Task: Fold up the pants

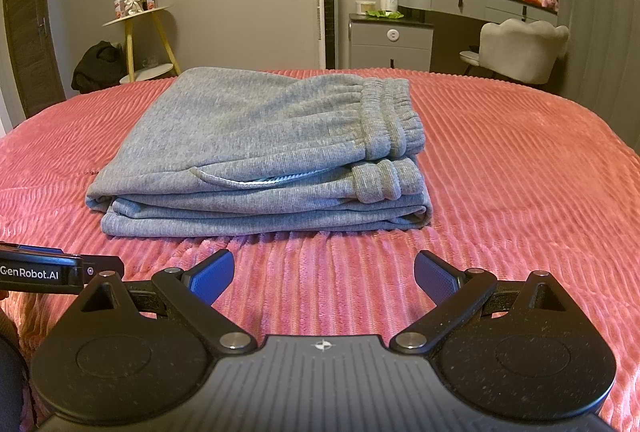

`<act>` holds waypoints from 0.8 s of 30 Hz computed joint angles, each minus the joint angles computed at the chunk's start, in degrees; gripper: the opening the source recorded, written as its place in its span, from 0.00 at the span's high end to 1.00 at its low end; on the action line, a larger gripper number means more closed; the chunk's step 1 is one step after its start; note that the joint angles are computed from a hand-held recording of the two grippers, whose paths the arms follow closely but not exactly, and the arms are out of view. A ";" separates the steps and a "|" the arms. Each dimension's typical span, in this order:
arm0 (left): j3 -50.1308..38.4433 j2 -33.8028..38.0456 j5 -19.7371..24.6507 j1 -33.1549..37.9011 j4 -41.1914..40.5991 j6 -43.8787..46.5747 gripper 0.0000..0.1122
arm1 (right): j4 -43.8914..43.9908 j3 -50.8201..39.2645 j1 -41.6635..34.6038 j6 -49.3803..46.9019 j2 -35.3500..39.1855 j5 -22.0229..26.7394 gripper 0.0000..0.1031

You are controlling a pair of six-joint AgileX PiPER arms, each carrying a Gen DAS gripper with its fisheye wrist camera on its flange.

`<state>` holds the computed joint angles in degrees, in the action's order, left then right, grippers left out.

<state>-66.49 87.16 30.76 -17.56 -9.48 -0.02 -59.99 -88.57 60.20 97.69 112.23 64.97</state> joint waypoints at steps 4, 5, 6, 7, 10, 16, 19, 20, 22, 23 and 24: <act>0.04 -0.07 0.01 0.08 -0.33 0.21 0.17 | 0.03 -0.10 0.06 0.05 0.05 0.14 0.06; 0.10 -0.15 0.00 0.09 -0.47 0.27 0.17 | 0.01 -0.02 0.02 0.04 0.01 0.02 0.06; 0.13 -0.20 -0.02 0.10 -0.59 0.35 0.17 | -0.01 0.01 0.05 0.08 -0.01 0.05 0.06; 0.21 -0.28 -0.08 0.06 -0.61 0.34 0.17 | -0.01 0.07 -0.02 0.01 -0.04 -0.06 0.06; 0.40 -0.42 -0.26 -0.04 -0.65 0.32 0.17 | -0.05 0.13 -0.03 0.05 -0.07 -0.12 0.06; 0.43 -0.45 -0.39 0.04 -0.90 0.49 0.17 | 0.03 -0.13 0.08 0.03 0.04 0.23 0.06; 0.54 -0.55 -0.57 0.07 -1.11 0.60 0.17 | -0.03 -0.21 0.16 0.13 0.12 0.30 0.06; 0.55 -0.57 -0.59 0.08 -1.23 0.74 0.18 | -0.02 -0.22 0.17 0.07 0.11 0.36 0.06; 0.65 -0.64 -0.72 -0.02 -1.02 0.58 0.18 | -0.02 -0.19 0.14 0.07 0.09 0.29 0.06; 0.66 -0.65 -0.76 -0.05 -1.05 0.60 0.18 | -0.05 -0.22 0.16 0.10 0.12 0.34 0.06; 0.66 -0.65 -0.76 -0.05 -1.05 0.60 0.18 | -0.11 -0.20 0.20 0.12 0.10 0.41 0.06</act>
